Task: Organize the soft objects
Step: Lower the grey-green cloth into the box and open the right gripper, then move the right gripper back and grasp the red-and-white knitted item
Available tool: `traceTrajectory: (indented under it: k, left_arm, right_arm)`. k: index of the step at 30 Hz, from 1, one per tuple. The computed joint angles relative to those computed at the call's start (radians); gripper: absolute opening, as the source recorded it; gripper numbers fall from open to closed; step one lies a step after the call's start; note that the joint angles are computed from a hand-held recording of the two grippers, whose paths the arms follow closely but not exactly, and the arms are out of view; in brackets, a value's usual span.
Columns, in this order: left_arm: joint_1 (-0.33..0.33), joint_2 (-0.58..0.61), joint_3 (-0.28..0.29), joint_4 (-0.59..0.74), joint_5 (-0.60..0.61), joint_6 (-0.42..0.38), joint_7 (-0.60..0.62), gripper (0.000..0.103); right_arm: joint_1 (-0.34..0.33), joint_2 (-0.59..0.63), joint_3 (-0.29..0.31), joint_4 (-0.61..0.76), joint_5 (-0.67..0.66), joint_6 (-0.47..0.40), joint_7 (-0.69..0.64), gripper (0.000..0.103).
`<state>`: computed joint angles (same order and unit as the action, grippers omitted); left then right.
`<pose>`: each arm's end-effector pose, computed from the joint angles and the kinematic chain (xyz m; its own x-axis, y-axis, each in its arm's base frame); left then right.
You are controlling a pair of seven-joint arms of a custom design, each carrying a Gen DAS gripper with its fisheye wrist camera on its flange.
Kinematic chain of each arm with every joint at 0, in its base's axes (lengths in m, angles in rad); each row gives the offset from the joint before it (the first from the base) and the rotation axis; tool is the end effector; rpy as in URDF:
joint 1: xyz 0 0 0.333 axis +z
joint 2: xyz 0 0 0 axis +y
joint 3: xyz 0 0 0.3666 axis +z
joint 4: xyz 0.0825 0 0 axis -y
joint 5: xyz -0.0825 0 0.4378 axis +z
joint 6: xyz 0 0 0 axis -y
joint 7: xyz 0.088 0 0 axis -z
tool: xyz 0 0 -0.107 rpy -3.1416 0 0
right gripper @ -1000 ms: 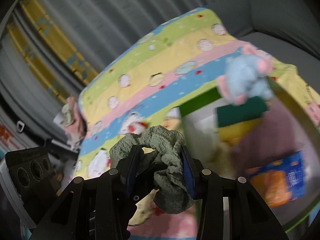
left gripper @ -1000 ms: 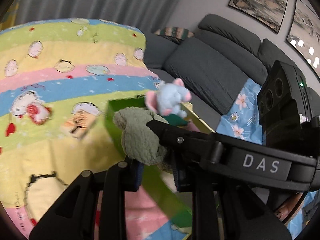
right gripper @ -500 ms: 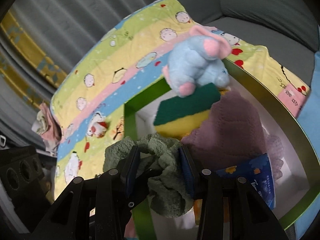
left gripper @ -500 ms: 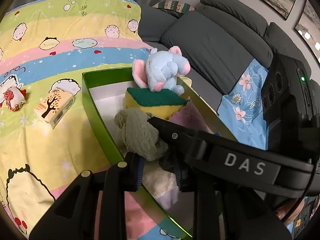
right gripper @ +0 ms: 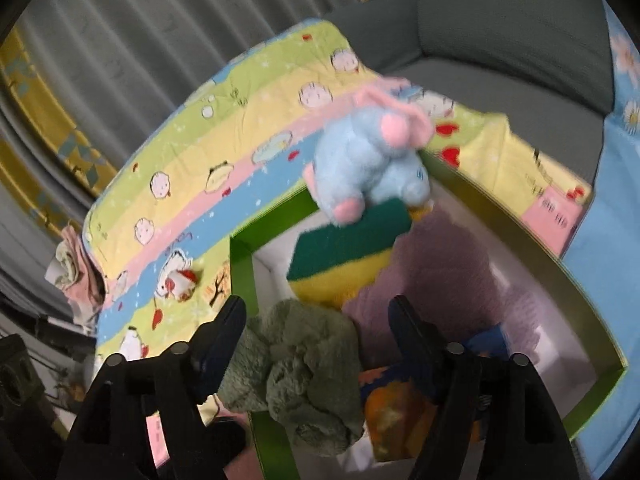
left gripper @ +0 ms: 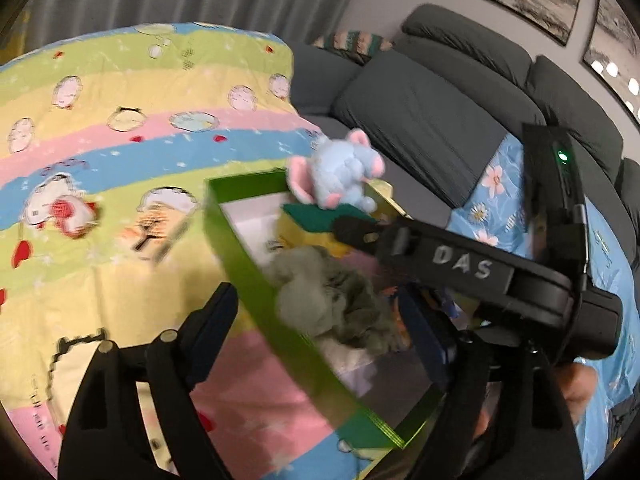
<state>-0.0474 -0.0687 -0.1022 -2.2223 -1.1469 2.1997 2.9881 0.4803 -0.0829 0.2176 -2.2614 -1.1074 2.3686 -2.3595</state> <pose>0.5610 -0.1173 0.4462 -0.8026 -0.4812 0.3526 -0.5637 0.4180 -0.7124 0.4417 0.3587 0.4389 -0.5936 -0.6885 -0.4168 -0.3565 0.6892 -0.6308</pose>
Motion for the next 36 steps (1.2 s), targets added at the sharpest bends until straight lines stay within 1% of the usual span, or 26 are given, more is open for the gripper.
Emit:
traceTrajectory:
  k: [2,4,5,8,10,12,13,16,19,20,21,23,25,26,27,30,31,33,34,36]
  left_arm:
    - [0.010,-0.009,0.010,-0.009,-0.017,0.025,0.011,0.094]
    - [0.021,-0.015,0.021,-0.017,-0.037,0.060,0.032,0.098]
    - [0.026,-0.016,0.025,-0.020,-0.042,0.081,0.038,0.101]
    - [0.045,-0.004,0.037,-0.023,-0.072,0.167,0.053,0.102]
    - [0.059,0.013,0.042,-0.019,-0.085,0.220,0.049,0.102]
    - [0.078,0.038,0.049,-0.006,-0.075,0.250,0.041,0.102]
    - [0.088,0.053,0.051,0.001,-0.070,0.278,0.031,0.102]
    - [0.115,0.100,0.051,0.029,-0.052,0.346,0.007,0.102]
    - [0.145,0.158,0.046,0.063,-0.062,0.427,-0.008,0.102]
    - [0.156,0.171,0.043,0.071,-0.068,0.437,-0.025,0.102]
    - [0.165,0.188,0.042,0.082,-0.053,0.451,-0.071,0.102]
    - [0.178,0.211,0.041,0.094,0.012,0.486,-0.183,0.102]
    - [0.197,0.231,0.036,0.113,0.057,0.478,-0.242,0.102]
    - [0.205,0.240,0.034,0.124,0.084,0.477,-0.274,0.102]
    - [0.211,0.247,0.032,0.132,0.102,0.484,-0.304,0.102]
    - [0.232,0.262,0.019,0.153,0.112,0.497,-0.356,0.102]
    - [0.238,0.264,0.016,0.156,0.120,0.493,-0.370,0.102]
    - [0.249,0.269,0.018,0.165,0.161,0.468,-0.411,0.102]
    - [0.251,0.269,0.021,0.168,0.186,0.459,-0.439,0.102]
    - [0.261,0.269,0.018,0.171,0.190,0.463,-0.461,0.102]
  right_arm:
    - [0.012,0.007,0.014,0.024,-0.006,-0.066,-0.029,0.079]
    - [0.024,0.014,0.023,0.043,-0.037,-0.108,-0.036,0.083]
    - [0.030,0.020,0.026,0.056,-0.060,-0.126,-0.036,0.086]
    - [0.051,0.047,0.029,0.097,-0.111,-0.163,-0.058,0.094]
    - [0.068,0.078,0.029,0.138,-0.130,-0.196,-0.102,0.094]
    - [0.089,0.112,0.026,0.180,-0.136,-0.233,-0.139,0.094]
    - [0.100,0.133,0.022,0.205,-0.141,-0.246,-0.162,0.094]
    - [0.129,0.189,0.005,0.269,-0.153,-0.256,-0.198,0.094]
    - [0.154,0.261,-0.017,0.346,-0.154,-0.244,-0.264,0.094]
    - [0.163,0.289,-0.026,0.376,-0.144,-0.235,-0.298,0.094]
    - [0.168,0.319,-0.034,0.408,-0.128,-0.211,-0.343,0.094]
    - [0.173,0.360,-0.055,0.443,-0.114,-0.123,-0.391,0.094]
    - [0.170,0.407,-0.075,0.484,-0.096,-0.018,-0.435,0.094]
    - [0.171,0.434,-0.084,0.509,-0.077,0.013,-0.462,0.094]
    - [0.172,0.462,-0.092,0.540,-0.050,0.025,-0.498,0.094]
    - [0.180,0.570,-0.107,0.676,0.073,-0.048,-0.674,0.094]
    - [0.165,0.600,-0.107,0.711,0.122,-0.031,-0.725,0.094]
    - [0.132,0.639,-0.110,0.750,0.198,0.046,-0.776,0.094]
    - [0.128,0.655,-0.119,0.772,0.225,0.052,-0.792,0.094]
    - [0.133,0.706,-0.144,0.854,0.269,0.012,-0.835,0.094]
